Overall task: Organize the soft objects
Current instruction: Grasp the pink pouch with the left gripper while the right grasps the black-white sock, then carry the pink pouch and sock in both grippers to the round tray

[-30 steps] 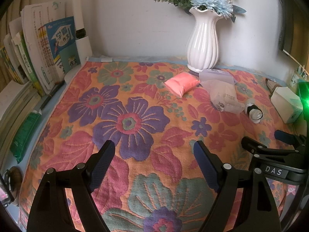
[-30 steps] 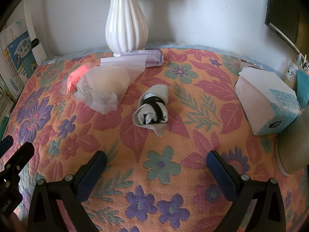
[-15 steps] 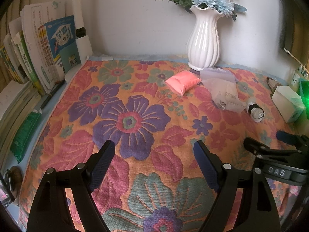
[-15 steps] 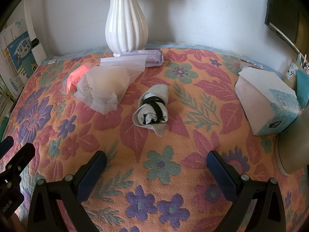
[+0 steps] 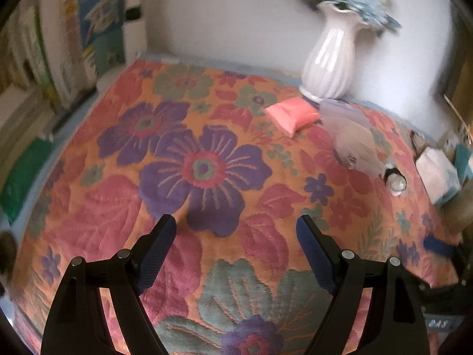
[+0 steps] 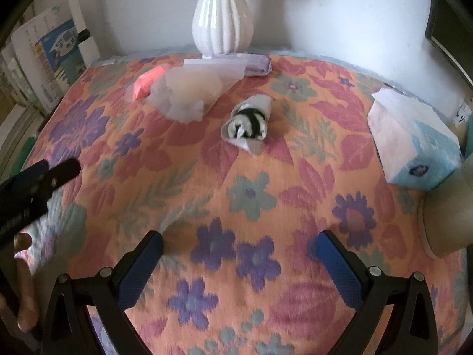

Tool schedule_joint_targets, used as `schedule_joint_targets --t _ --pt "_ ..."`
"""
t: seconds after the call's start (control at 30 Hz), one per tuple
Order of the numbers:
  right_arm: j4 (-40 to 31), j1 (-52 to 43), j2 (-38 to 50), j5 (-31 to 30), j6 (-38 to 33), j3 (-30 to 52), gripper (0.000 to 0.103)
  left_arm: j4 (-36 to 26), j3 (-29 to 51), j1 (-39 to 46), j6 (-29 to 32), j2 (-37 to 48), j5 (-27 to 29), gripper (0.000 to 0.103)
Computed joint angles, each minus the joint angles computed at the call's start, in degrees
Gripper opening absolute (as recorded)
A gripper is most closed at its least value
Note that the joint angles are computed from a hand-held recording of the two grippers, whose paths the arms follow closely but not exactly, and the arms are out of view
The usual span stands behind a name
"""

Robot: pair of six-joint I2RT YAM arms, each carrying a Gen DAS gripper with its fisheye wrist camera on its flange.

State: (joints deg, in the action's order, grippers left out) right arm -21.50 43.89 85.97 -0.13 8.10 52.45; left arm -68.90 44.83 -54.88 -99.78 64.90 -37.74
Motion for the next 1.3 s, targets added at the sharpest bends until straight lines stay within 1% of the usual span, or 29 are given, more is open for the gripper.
schedule_joint_targets --t 0.07,0.1,0.17,0.23,0.3,0.37,0.4,0.43,0.47,0.5,0.53,0.6,0.63,0.67,0.7,0.73,0.77,0.83,0.87,0.9,0.97,1.07,1.17,1.27,1.3 --pt "-1.38 -0.73 -2.22 -1.39 -0.20 -0.84 0.103 -0.29 0.36 -0.78 -0.32 -0.82 1.09 0.082" --pt "-0.89 -1.73 -3.10 -3.10 -1.11 -1.30 0.103 -1.30 1.39 -1.49 -0.02 -1.51 1.46 0.082" --pt "-1.00 -2.88 -5.18 -5.07 -2.30 -0.80 0.103 -3.10 4.58 -1.28 2.70 -2.07 0.99 0.082" --pt "-2.00 -3.03 -5.35 -4.25 -2.95 1.83 0.103 -3.91 8.76 1.43 9.24 -2.01 0.19 0.082" --pt "-3.59 -3.31 -3.27 -2.90 -3.66 6.13 0.103 -2.07 11.99 6.49 19.98 -1.46 -0.91 0.082" --pt "-3.68 -3.91 -0.79 -2.74 -3.26 9.09 0.102 3.34 13.30 13.31 33.98 0.17 -0.57 0.082" --pt "-2.84 -4.72 0.74 -3.66 -2.73 10.25 0.093 6.63 12.71 16.24 39.51 0.43 0.23 0.082" --pt "-2.20 -5.55 2.54 -4.50 -2.09 11.47 0.087 12.86 10.98 21.27 48.38 1.06 2.90 0.082" --pt "-2.29 -6.22 4.25 -4.86 -1.52 12.79 0.079 16.56 9.75 24.40 52.70 1.46 4.69 0.082" --pt "-2.33 -6.70 6.43 -4.77 -0.20 14.28 0.075 22.23 7.38 28.40 58.04 2.02 7.39 0.082" --pt "-1.58 -7.31 7.97 -5.82 0.87 14.84 0.075 26.01 5.85 31.62 61.51 2.64 10.23 0.082" --pt "-0.17 -7.70 10.32 -8.01 2.39 15.56 0.074 31.06 3.84 36.87 65.28 4.49 15.38 0.082" --pt "0.43 -7.63 11.31 -8.25 2.58 15.93 0.072 32.64 3.34 38.08 65.75 5.40 16.85 0.082" --pt "1.39 -7.04 12.40 -7.34 2.67 16.19 0.069 34.52 2.62 39.83 66.51 6.17 18.63 0.082" --pt "2.11 -6.51 13.11 -6.30 2.63 16.25 0.064 35.82 2.04 40.43 66.21 6.71 19.34 0.081" --pt "3.11 -5.82 14.00 -5.27 2.45 16.26 0.061 36.71 2.03 40.74 66.06 7.37 19.89 0.081" --pt "3.92 -5.37 14.69 -4.84 2.42 16.16 0.054 37.58 1.76 40.96 66.20 7.91 20.43 0.080" --pt "5.57 -3.82 14.36 -0.78 2.25 15.15 0.048 37.23 2.68 40.23 67.02 9.46 18.85 0.070" --pt "5.69 -3.53 14.22 -0.11 2.08 15.05 0.040 37.43 2.72 39.64 67.51 9.61 18.47 0.058" --pt "6.39 -3.40 13.86 -0.13 1.96 14.48 0.030 37.78 2.60 39.11 68.09 9.58 18.56 0.055" --pt "7.12 -4.00 13.45 -1.27 1.93 13.73 0.028 37.89 2.71 37.97 68.26 9.72 17.24 0.050" --pt "9.38 -6.18 11.88 -5.87 2.76 11.24 0.028 36.35 2.49 34.74 66.39 6.94 14.72 0.049" --pt "10.24 -7.39 7.98 -8.08 2.73 7.49 0.027 30.24 2.94 28.18 60.44 2.31 10.18 0.049" --pt "10.31 -7.90 1.68 -9.86 2.19 2.15 0.027 22.20 4.07 17.07 48.77 -1.36 3.97 0.049" --pt "10.34 -7.84 -1.07 -9.86 1.57 -0.13 0.027 19.86 5.12 13.20 43.83 -0.40 1.88 0.049"
